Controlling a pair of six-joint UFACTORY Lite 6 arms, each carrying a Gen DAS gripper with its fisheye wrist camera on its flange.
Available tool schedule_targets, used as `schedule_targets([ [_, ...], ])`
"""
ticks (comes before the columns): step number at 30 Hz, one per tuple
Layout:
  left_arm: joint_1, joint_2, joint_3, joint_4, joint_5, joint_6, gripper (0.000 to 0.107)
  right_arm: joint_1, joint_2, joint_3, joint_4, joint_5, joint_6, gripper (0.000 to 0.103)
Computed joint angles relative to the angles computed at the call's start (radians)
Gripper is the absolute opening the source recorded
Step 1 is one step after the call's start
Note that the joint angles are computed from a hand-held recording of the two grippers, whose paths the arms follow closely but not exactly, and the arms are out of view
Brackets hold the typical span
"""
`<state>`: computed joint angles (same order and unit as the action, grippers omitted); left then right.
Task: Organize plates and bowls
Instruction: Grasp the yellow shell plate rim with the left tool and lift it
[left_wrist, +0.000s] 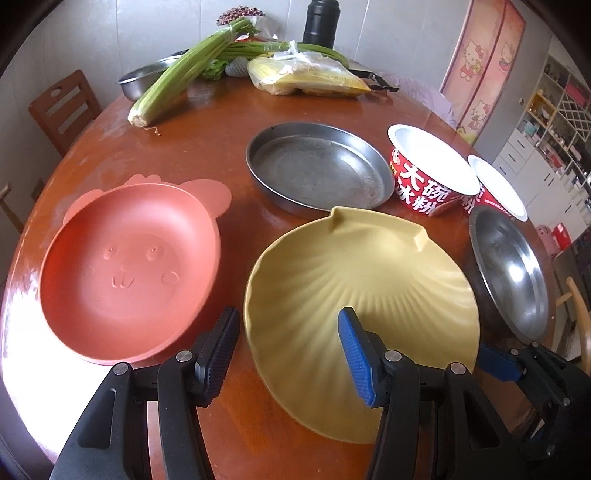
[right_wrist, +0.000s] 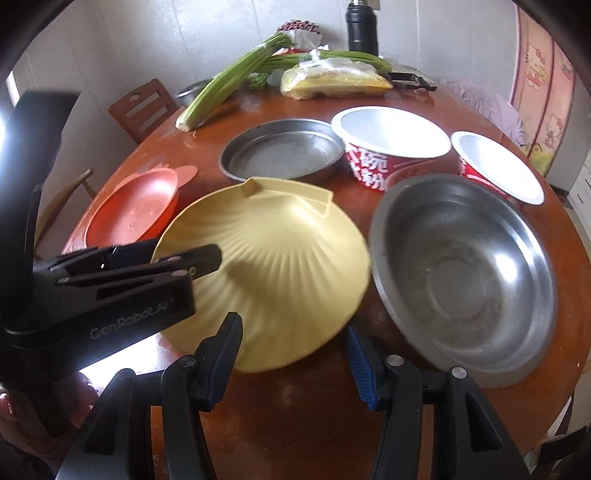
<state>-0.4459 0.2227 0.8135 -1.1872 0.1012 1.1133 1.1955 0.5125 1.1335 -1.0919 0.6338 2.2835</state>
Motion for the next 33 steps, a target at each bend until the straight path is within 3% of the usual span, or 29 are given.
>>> schedule_targets([
  [5, 0.000, 0.015, 0.004, -0.153, 0.003, 0.148, 0.056, -0.003, 0.028, 0.025, -0.031, 0.014, -0.004, 0.054],
  [8, 0.017, 0.010, 0.000, -0.160, 0.018, 0.155, 0.051, -0.002, 0.033, 0.030, -0.037, 0.021, -0.009, 0.056],
  [33, 0.061, -0.203, -0.126, 0.046, 0.031, -0.041, 0.051, 0.062, 0.015, 0.082, -0.034, 0.105, -0.089, 0.056],
])
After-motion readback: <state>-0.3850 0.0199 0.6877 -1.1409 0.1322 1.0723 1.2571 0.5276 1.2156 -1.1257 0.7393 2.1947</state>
